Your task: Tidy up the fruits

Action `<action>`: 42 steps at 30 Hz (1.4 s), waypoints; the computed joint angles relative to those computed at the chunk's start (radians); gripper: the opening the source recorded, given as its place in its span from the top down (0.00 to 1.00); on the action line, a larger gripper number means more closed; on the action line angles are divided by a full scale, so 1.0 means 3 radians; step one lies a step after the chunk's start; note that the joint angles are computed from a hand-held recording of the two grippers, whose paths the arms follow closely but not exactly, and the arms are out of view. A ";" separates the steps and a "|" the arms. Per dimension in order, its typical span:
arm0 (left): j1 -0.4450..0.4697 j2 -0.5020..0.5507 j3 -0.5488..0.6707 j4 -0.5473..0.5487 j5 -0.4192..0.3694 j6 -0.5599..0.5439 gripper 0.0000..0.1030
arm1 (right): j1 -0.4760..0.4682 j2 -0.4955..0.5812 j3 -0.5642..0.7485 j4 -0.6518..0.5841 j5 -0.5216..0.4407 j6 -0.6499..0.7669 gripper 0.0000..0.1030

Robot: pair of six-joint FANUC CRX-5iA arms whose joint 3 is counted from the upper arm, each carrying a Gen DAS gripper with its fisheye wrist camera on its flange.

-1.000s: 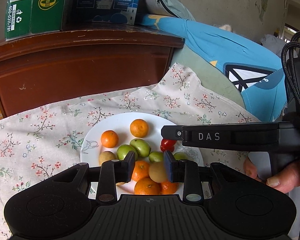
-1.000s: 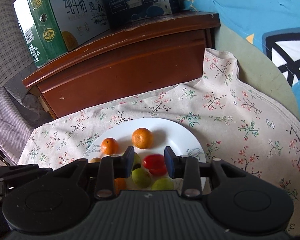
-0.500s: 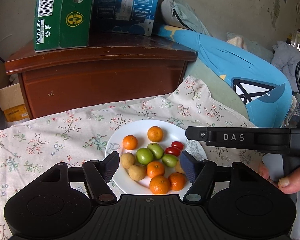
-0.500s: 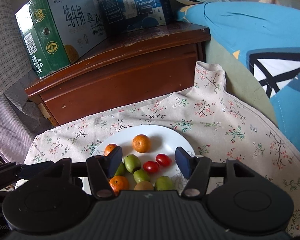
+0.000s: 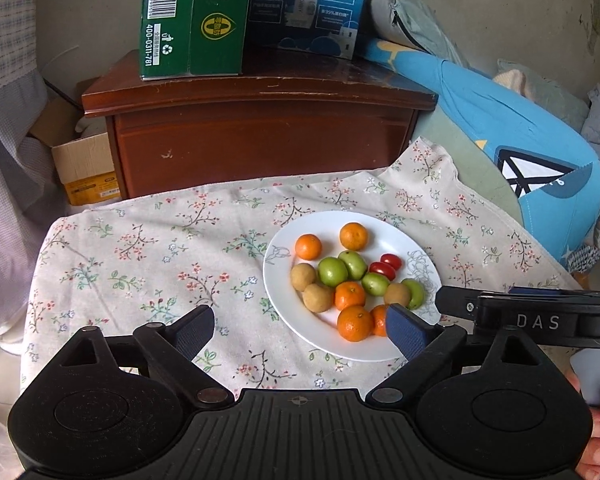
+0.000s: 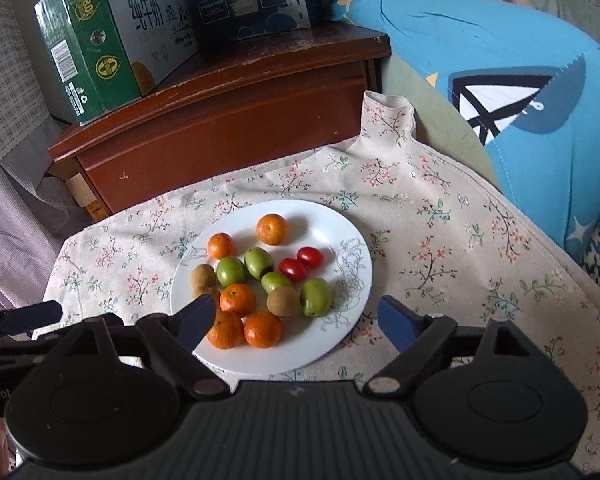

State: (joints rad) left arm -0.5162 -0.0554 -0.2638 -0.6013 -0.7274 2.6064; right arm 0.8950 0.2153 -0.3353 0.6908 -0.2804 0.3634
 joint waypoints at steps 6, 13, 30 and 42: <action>0.0017 0.0047 0.0039 0.0236 -0.0239 -0.0197 0.06 | 0.0179 -0.0014 0.0157 -0.0356 -0.0525 0.0285 0.03; 0.0008 0.0103 0.0171 0.0217 -0.0565 -0.0089 0.06 | 0.0203 -0.0020 0.0217 -0.0456 -0.0639 0.0324 0.03; -0.0060 0.0425 0.0450 0.0121 -0.0989 -0.0055 0.06 | 0.0238 0.0226 0.0571 -0.0792 -0.1041 0.0655 0.02; -0.0070 0.0520 0.0508 0.0058 -0.1115 -0.0025 0.06 | 0.0263 0.0270 0.0573 -0.0620 -0.1061 0.0557 0.02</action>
State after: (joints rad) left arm -0.5371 0.1006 -0.1113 -0.5840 -1.0619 2.5988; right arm 0.9737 0.2963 -0.1635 0.5049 -0.5987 0.5303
